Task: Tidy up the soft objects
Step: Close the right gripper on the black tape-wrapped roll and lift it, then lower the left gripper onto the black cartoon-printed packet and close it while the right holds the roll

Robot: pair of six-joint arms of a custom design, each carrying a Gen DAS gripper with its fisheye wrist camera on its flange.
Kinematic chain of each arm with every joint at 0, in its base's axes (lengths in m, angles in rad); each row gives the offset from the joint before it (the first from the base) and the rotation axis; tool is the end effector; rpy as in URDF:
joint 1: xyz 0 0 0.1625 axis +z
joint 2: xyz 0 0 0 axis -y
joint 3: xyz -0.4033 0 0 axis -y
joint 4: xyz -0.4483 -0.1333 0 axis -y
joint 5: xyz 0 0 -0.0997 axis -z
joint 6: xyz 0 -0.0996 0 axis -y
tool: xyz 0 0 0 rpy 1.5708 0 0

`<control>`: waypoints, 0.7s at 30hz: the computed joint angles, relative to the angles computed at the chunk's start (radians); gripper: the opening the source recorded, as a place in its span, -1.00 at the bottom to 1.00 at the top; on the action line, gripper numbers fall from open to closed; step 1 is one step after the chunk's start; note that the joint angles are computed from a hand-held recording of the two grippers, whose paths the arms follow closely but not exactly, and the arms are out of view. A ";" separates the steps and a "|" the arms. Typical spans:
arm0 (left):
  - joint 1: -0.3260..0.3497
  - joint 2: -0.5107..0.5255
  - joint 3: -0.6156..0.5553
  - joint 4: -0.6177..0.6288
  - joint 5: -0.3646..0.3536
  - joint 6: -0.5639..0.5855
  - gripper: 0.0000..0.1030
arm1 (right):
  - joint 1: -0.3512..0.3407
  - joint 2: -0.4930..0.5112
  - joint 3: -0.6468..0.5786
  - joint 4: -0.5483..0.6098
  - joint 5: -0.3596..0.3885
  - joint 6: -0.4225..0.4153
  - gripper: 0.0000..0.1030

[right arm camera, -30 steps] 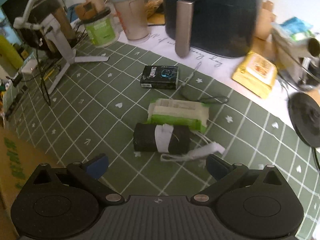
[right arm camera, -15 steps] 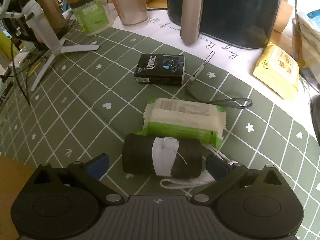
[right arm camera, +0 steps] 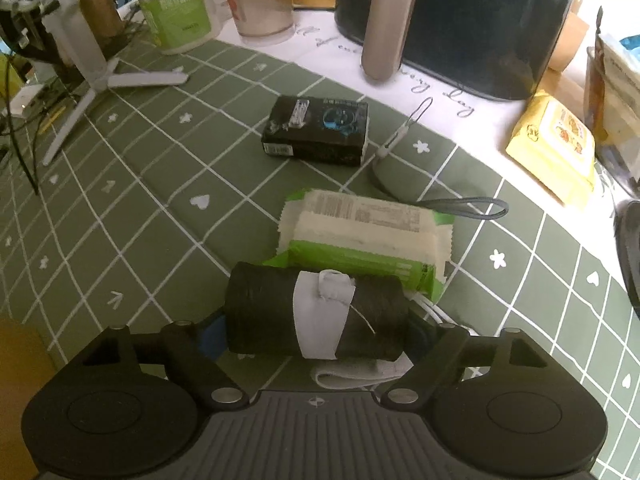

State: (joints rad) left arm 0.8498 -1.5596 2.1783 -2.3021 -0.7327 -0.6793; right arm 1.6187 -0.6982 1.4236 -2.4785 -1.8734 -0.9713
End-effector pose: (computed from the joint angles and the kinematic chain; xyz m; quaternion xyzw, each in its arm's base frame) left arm -0.1587 -0.4946 0.2508 -0.0039 0.9123 -0.3011 0.2776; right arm 0.1399 -0.7538 0.0489 0.4683 -0.8661 0.0137 0.1745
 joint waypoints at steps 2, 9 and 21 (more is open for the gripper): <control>0.001 0.007 -0.005 -0.014 0.001 0.022 0.32 | 0.000 -0.013 -0.001 0.015 0.016 0.016 0.64; 0.008 0.031 -0.023 -0.068 0.002 0.120 0.32 | 0.001 -0.092 0.054 -0.006 0.055 0.033 0.64; 0.031 0.111 -0.084 -0.185 -0.008 0.321 0.32 | -0.003 -0.259 0.202 -0.117 0.102 0.094 0.64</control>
